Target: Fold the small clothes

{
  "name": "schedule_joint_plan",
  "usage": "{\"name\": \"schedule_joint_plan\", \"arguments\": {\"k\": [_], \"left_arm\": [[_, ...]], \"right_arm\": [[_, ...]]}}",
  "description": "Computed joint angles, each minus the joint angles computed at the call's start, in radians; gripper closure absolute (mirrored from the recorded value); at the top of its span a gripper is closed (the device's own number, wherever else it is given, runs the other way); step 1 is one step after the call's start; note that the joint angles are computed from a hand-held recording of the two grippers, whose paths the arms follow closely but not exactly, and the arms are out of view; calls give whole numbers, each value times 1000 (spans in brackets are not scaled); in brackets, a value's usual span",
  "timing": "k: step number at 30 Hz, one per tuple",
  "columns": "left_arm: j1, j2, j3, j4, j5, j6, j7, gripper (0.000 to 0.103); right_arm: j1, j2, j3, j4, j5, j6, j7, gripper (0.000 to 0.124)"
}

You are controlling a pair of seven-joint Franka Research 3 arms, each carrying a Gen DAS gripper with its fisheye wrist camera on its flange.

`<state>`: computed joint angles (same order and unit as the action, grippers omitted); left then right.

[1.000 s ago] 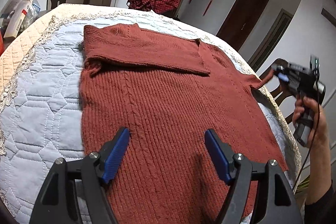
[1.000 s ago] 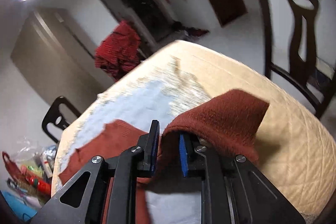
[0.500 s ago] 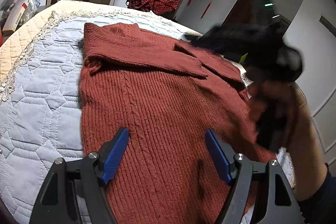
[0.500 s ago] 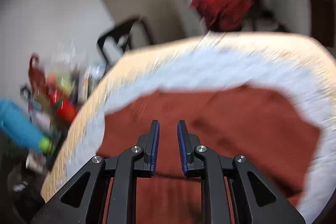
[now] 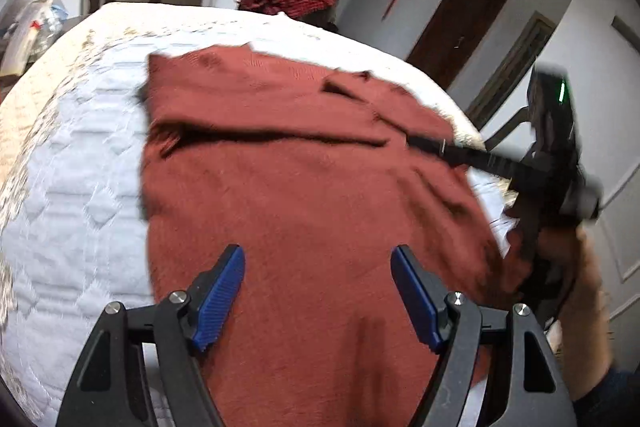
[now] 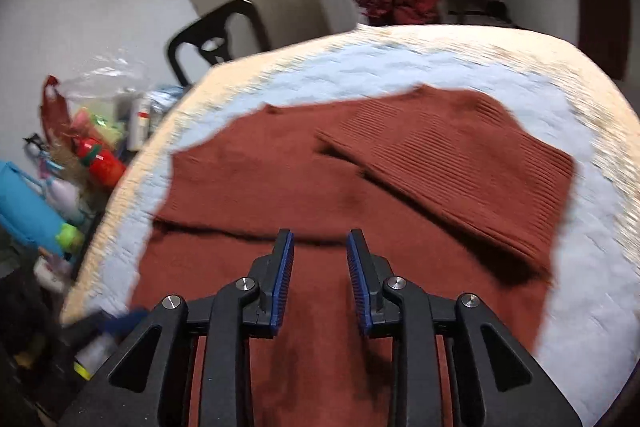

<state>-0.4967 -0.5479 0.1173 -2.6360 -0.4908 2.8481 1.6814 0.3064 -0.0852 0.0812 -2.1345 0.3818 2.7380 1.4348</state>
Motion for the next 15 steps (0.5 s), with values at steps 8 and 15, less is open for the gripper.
{"name": "schedule_joint_plan", "arguments": {"k": [8,15], "left_arm": [[62,188,-37,237,61,-15,21,26],[154,461,-121,495,55,-40,-2,26]], "right_arm": [[-99,-110,23,-139,-284,-25,211,95],[-44,-143,-38,-207,-104,58,43,94]]}}
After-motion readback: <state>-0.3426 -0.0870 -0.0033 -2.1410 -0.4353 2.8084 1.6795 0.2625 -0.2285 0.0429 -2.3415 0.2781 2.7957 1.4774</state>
